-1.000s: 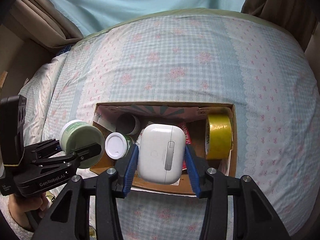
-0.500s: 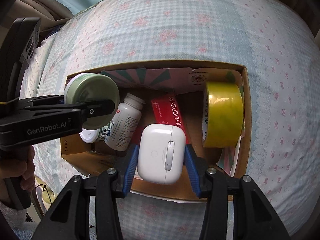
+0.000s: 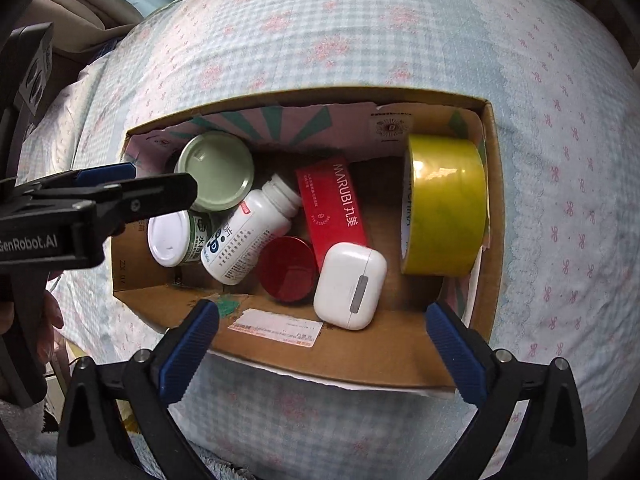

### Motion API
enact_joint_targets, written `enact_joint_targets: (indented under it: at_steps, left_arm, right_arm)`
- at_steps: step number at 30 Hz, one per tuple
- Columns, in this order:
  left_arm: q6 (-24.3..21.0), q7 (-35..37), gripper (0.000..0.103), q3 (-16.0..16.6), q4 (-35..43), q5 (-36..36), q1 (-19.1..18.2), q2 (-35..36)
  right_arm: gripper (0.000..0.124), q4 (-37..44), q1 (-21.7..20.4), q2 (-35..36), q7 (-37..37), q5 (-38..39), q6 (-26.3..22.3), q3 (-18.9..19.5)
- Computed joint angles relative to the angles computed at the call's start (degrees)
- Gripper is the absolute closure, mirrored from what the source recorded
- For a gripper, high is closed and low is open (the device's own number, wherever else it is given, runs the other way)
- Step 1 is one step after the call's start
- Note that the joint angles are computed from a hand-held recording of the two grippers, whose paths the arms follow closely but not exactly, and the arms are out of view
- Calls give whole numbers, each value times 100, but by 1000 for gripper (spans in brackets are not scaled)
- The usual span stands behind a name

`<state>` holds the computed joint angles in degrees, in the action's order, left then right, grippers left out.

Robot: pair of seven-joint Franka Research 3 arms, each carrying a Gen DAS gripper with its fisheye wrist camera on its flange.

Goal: Organize rigid objects

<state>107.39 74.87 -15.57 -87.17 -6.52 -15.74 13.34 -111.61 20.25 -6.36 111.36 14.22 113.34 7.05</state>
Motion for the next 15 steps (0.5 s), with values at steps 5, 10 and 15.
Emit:
enact_joint_targets:
  at_steps: [5, 10, 15]
  left_arm:
    - [35, -48, 0, 35, -219, -18, 46, -306]
    - [130, -52, 0, 56, -390, -53, 57, -648]
    - [228, -14, 0, 80, -573, -67, 28, -1098]
  right_arm:
    - [21, -166, -4, -264, 243, -85, 69, 34]
    - [21, -173, -13, -477, 365, -212, 100, 82]
    - [21, -177, 12, -736, 551, -382, 140, 185]
